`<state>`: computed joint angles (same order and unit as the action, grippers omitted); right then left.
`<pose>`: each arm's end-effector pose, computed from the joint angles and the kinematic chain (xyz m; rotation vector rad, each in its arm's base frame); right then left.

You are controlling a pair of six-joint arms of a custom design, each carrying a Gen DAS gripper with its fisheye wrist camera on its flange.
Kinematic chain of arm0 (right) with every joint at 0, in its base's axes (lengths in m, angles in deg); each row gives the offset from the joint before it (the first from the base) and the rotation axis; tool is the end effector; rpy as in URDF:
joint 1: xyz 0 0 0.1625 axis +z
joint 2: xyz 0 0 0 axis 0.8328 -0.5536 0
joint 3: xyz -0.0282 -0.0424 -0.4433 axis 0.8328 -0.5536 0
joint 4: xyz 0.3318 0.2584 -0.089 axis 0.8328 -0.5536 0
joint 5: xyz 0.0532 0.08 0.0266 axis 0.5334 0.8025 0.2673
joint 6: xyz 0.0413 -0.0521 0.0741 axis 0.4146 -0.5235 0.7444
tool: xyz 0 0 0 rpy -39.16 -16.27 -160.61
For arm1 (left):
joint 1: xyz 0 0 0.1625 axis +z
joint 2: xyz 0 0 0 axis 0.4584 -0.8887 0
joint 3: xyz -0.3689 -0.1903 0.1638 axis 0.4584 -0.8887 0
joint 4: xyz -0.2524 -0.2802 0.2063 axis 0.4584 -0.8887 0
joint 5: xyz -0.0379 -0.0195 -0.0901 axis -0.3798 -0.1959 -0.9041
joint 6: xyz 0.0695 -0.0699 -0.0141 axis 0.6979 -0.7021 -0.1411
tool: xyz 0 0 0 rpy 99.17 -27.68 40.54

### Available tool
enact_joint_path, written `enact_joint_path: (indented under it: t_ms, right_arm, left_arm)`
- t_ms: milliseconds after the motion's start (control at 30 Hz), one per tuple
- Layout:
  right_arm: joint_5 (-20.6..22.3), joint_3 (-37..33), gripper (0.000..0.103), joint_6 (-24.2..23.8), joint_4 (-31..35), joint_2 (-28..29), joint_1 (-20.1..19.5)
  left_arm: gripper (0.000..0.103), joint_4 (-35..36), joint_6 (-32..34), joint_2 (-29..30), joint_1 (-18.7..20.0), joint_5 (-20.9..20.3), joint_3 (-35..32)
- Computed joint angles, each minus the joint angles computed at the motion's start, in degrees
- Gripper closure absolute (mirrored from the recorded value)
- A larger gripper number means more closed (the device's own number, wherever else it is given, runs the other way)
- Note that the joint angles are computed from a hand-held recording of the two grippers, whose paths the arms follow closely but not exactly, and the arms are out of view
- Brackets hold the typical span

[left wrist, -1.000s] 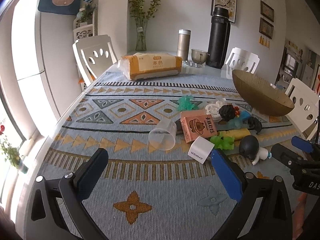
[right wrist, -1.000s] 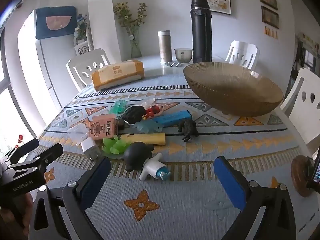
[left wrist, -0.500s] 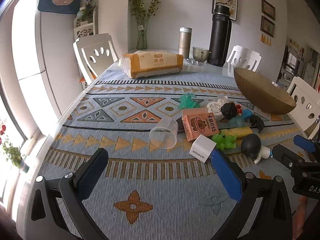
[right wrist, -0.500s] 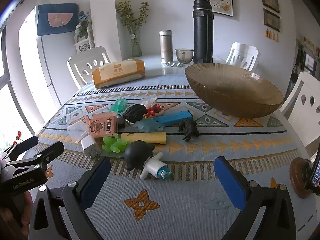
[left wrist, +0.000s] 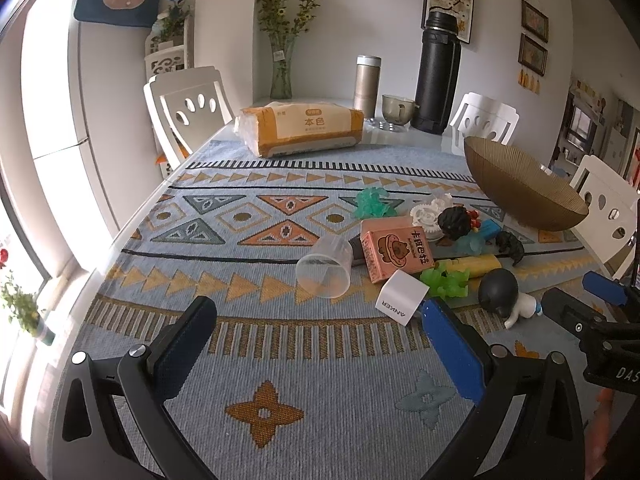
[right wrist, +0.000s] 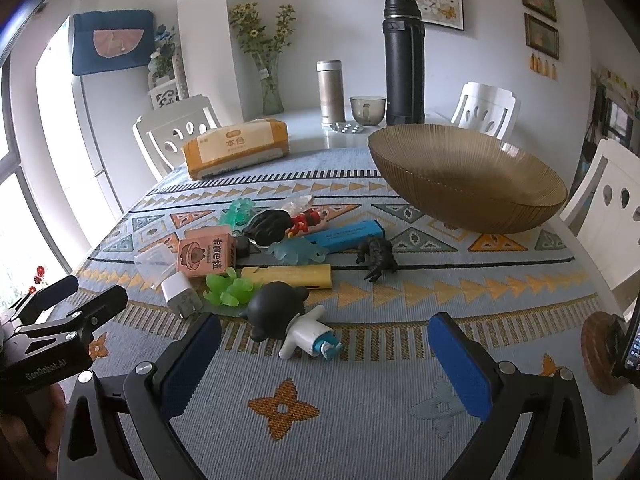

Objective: Organize rigid objects

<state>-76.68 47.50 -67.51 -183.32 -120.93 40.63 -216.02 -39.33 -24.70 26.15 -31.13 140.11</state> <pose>0.1266 -0.4308 0.0757 0.1944 -2.1447 1.1162 -0.1216 -0.4942 0.0740 0.7553 2.3273 -0.9515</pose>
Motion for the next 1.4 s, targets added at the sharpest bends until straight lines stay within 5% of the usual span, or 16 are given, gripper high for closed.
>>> enact_joint_path:
  t_ms: [600,867,1000,1100,1233,1400]
  right_arm:
    - [0.3,0.9,0.0,1.4,1.8,-1.3,-0.1]
    - [4.1,2.5,0.0,2.7,6.0,-3.5,-1.3]
    - [7.0,3.7,0.0,-1.3,9.1,-4.5,-2.0]
    - [8.1,3.8,0.014,-5.1,13.2,-5.6,-2.4]
    - [4.9,1.5,0.033,-5.4,23.1,-7.8,-2.2]
    - [6.6,-1.4,0.042,-3.1,32.3,-9.2,-4.6]
  left_arm:
    - [0.001,2.7,-1.4,-1.5,1.0,-2.5,-0.1]
    - [0.001,22.7,-3.8,-6.6,4.9,-10.0,-5.6]
    - [0.006,33.4,-3.4,-6.5,7.3,-12.7,-11.1]
    - [0.022,40.2,-6.0,-4.9,9.8,-14.4,-15.8]
    - [0.023,41.5,-5.7,-3.5,11.0,-16.9,-18.3]
    - [0.027,41.1,-3.4,-2.1,9.9,-14.6,-19.0]
